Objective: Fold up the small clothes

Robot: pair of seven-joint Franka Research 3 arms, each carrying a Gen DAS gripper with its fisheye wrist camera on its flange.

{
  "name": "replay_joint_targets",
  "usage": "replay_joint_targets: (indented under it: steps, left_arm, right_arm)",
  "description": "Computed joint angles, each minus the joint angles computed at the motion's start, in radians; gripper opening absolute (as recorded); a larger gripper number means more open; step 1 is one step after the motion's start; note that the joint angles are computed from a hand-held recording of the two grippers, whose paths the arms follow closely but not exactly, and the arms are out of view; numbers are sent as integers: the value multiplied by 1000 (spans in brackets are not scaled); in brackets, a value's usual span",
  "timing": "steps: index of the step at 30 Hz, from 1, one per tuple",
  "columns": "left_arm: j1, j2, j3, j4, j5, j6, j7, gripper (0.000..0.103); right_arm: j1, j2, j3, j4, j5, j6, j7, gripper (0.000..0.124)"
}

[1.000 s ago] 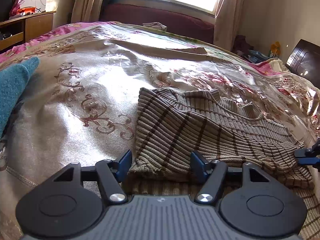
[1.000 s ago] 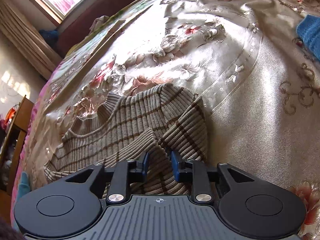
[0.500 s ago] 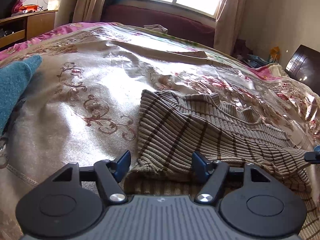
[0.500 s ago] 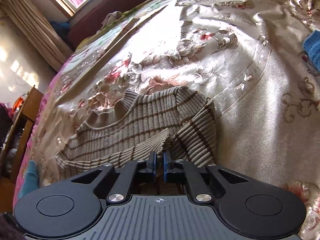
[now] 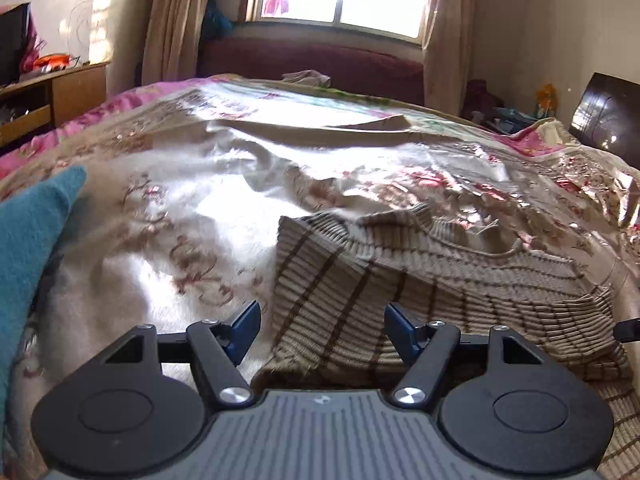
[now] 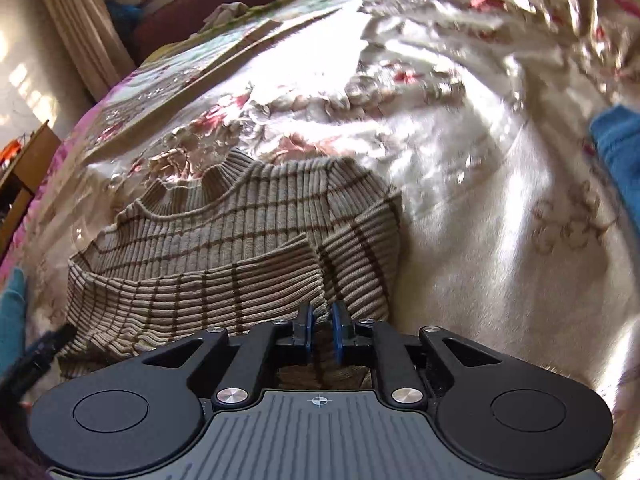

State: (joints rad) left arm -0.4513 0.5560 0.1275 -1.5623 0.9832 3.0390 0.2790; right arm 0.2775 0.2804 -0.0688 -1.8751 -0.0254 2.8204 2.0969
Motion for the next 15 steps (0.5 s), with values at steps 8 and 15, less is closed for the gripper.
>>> replay_joint_targets:
  steps: [8, 15]
  left_arm:
    - [65, 51, -132, 64, -139, -95, 287, 74]
    - [30, 30, -87, 34, -170, -122, 283, 76]
  right_arm:
    - [-12, -1, 34, -20, 51, 35, -60, 14]
    - [-18, -2, 45, -34, 110, 22, -117, 14]
